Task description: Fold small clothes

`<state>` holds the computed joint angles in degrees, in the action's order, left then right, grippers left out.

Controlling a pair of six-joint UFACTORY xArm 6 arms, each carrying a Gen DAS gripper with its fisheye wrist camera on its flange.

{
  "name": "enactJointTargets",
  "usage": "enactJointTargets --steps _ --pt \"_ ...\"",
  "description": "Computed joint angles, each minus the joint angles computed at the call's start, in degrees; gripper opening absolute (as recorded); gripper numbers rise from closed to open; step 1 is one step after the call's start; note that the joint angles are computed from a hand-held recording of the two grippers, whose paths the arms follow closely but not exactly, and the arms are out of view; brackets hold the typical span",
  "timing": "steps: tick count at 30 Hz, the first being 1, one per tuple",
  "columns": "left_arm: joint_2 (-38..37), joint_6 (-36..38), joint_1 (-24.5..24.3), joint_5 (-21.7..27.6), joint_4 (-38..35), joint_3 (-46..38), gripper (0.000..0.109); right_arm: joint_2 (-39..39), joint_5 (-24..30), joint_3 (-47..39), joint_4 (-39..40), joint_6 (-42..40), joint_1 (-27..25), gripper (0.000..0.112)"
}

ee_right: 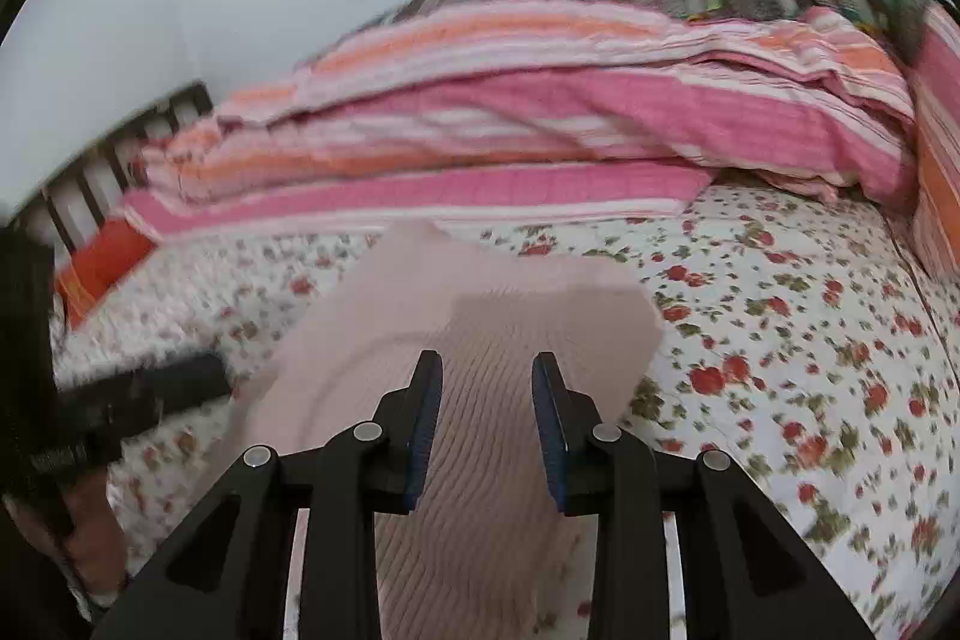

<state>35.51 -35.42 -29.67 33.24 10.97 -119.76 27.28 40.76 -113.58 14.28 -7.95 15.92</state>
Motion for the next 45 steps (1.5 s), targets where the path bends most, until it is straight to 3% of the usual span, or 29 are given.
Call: enactJointTargets --steps 2,4,7,14,38,45 --pt "6.7 0.9 -0.5 7.8 1.9 -10.6 0.038 3.8 4.1 -4.3 -3.9 3.2 -0.2 0.031" --pt "9.1 0.1 -1.2 9.9 7.2 -12.5 0.039 4.1 2.7 -2.7 -3.9 2.1 -0.5 0.034" --pt "5.0 -6.3 -1.5 3.6 14.5 -3.4 0.040 3.3 -1.0 0.8 -1.1 -1.3 -0.8 0.038" --pt "4.4 -14.5 -2.2 1.8 23.9 -0.9 0.040 2.7 -7.3 4.6 -5.5 1.7 0.2 0.042" --pt "5.1 -17.8 -2.1 0.8 27.8 -1.2 0.041 1.4 -12.2 8.0 -6.4 1.6 0.6 0.044" --pt "2.3 -20.0 -1.6 -2.5 28.4 3.3 0.043 -0.6 -14.5 11.0 -3.3 0.3 0.6 0.046"
